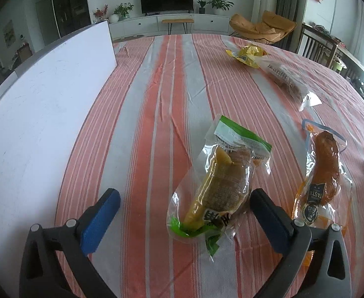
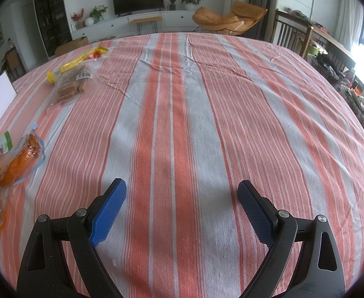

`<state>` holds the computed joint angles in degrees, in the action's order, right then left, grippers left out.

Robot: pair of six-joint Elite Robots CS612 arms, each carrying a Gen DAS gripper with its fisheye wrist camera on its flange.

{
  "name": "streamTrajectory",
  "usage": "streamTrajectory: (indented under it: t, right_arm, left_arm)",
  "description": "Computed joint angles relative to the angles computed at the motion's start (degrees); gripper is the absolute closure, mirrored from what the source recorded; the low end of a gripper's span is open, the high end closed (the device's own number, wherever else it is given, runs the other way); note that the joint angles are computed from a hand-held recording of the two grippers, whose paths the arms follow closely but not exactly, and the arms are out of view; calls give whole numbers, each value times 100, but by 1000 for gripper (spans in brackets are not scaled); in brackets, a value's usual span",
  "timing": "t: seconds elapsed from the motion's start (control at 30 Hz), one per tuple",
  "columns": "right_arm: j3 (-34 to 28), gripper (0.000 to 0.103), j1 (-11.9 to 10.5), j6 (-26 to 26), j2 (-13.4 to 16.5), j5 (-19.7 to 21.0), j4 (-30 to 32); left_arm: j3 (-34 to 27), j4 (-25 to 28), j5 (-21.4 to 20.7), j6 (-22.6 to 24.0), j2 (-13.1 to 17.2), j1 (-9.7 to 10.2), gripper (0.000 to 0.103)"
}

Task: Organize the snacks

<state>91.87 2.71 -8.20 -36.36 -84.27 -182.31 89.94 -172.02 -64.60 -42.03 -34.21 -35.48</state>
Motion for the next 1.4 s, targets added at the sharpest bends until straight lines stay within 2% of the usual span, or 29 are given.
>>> streamTrajectory:
  t: [1.07, 1.1, 1.13, 1.2, 1.23, 1.27, 1.3, 1.4]
  right_arm:
    - [27, 10, 0, -7, -10, 19, -23]
    - [72, 10, 2, -4, -30, 90, -52]
    - [169, 10, -11, 28, -79, 378, -75]
    - [361, 10, -17, -12, -184, 1206, -41]
    - [438, 10, 53, -224, -249, 1661, 112]
    - [460, 11, 107, -424, -280, 1877, 234]
    - [476, 11, 257, -826, -327, 1950, 405]
    - [501, 11, 629, -1602, -334, 1634, 311]
  left_arm:
    - [-5, 1, 0, 5, 4, 3, 0]
    - [-5, -1, -3, 6, 4, 4, 0]
    - [-5, -1, -3, 6, 4, 4, 0]
    - [-6, 1, -1, 7, 5, 4, 0]
    - [-5, 0, -1, 8, 5, 5, 0]
    - [-3, -2, -1, 9, 6, 5, 0]
    - [-6, -1, -1, 9, 6, 6, 0]
    - [-7, -1, -2, 9, 7, 6, 0]
